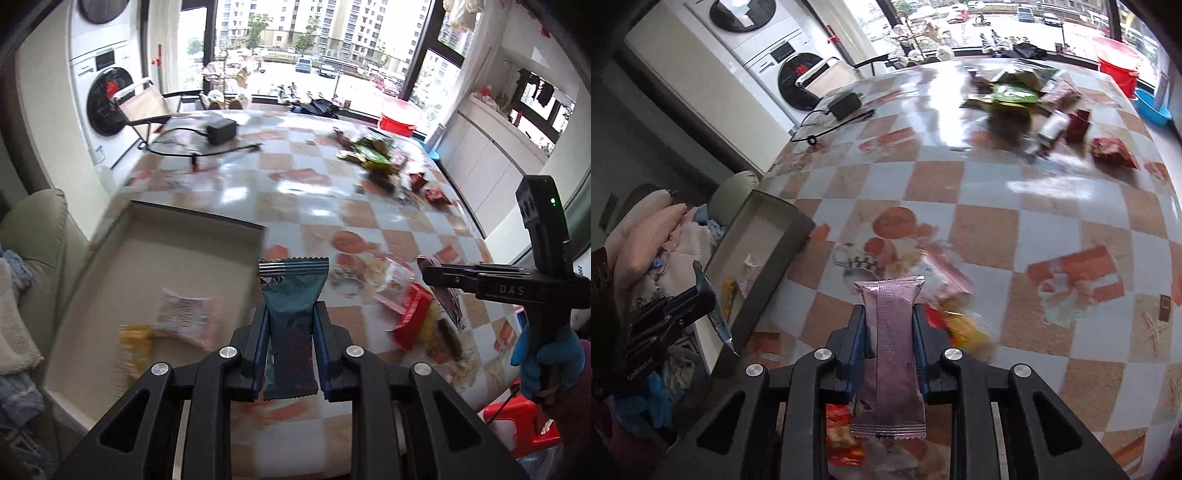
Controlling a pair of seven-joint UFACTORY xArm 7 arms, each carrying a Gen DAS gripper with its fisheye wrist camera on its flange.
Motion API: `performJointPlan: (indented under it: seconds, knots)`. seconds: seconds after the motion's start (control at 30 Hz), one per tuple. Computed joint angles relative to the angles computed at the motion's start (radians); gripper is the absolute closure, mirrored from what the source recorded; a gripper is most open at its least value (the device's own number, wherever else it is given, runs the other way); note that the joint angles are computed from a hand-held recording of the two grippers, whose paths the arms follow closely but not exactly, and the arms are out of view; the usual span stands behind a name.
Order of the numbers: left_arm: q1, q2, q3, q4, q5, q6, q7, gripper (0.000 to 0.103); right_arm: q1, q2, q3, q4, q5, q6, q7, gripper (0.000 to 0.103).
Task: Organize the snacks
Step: 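Carry both bars over the grey tray and open both tools to release them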
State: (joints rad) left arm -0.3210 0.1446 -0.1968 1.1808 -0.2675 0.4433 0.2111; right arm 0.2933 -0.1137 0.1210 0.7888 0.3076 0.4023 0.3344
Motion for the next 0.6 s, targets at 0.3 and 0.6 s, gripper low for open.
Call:
performJointPlan:
  seconds: [0.3,0.6]
  knots:
    - [0.116,0.027,0.05,-0.043,-0.058,-0.018,0.112,0.078,0.098,0.456,0.078,0.552,-0.108,0.113,0.058,0.078]
    - [0.207,0.104,-0.025,-0.051,-0.274,-0.03,0.351,0.037,0.224,0.806,0.03,1.053,-0.257,0.413,0.183,0.057]
